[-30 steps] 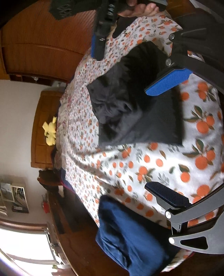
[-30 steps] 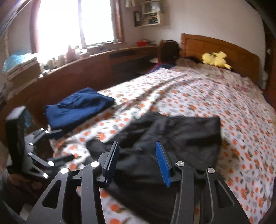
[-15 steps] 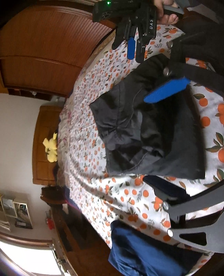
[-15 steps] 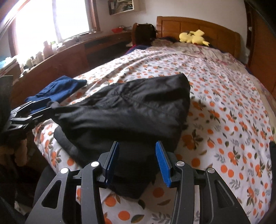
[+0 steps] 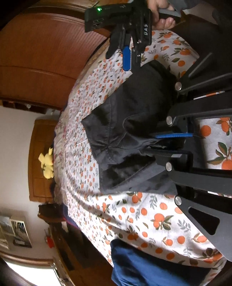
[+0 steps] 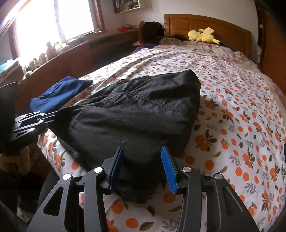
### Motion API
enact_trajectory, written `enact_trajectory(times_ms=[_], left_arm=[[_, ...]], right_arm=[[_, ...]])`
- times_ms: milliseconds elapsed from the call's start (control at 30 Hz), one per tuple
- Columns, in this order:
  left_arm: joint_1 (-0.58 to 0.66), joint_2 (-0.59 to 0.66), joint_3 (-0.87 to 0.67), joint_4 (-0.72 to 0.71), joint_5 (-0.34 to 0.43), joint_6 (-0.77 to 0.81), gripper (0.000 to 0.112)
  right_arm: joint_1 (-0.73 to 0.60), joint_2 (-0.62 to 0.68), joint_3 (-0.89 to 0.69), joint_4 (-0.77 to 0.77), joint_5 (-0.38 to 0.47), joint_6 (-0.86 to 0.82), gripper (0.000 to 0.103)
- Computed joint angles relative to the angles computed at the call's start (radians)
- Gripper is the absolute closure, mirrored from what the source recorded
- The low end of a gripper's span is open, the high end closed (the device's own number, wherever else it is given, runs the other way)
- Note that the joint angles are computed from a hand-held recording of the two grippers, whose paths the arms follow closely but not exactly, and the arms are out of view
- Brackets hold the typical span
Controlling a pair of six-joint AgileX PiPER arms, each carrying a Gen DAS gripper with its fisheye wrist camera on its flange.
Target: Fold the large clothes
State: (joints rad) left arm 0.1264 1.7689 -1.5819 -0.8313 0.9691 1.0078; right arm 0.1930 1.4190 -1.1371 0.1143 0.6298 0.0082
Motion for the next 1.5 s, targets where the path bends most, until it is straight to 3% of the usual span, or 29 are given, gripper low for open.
enact_trajectory(times_ms=[233,333,533,633,733,800,900,1000,1100,1333,1500], left_arm=[[0.098,0.058,-0.030,0.001,0.017,-0.005,0.102],[0.115,0.094,-0.020,0.013,0.000,0.009,0.102],[0.125,0.128,-0.011,0.016,-0.009,0.028,0.101],[0.123,0.140,-0.027,0.021,0.000,0.023,0.101],[0.124,0.146,-0.034,0.020,0.005,0.029,0.101],[0.124,0.146,-0.036,0.023,0.011,0.028,0.101],[0.122,0.143,-0.036,0.026,0.011,0.027,0.100],[0.123,0.144,-0.038,0.024,0.016,0.026,0.099],[0.120,0.138,-0.034,0.035,0.012,0.015,0.092],[0.165,0.081,0.009,0.051,0.029,-0.003,0.069],[0.193,0.071,0.032,0.066,0.054,0.008,0.067]], right_arm=[[0.037,0.051,-0.059,0.035,0.026,-0.004,0.061],[0.073,0.073,-0.075,-0.029,0.030,0.035,0.061],[0.030,0.145,-0.058,0.115,0.027,-0.045,0.060],[0.059,0.155,-0.054,0.041,0.018,-0.013,0.059],[0.039,0.165,-0.108,0.065,0.075,-0.051,0.059],[0.044,0.167,-0.148,-0.010,0.088,-0.010,0.059],[0.013,0.210,-0.240,-0.039,0.114,-0.018,0.058],[-0.024,0.283,-0.338,-0.048,0.122,-0.039,0.039],[-0.066,0.392,-0.474,-0.035,0.138,-0.055,0.036],[-0.126,0.690,-0.874,-0.019,0.321,-0.054,0.033],[-0.149,0.882,-1.139,0.000,0.469,-0.023,0.019]])
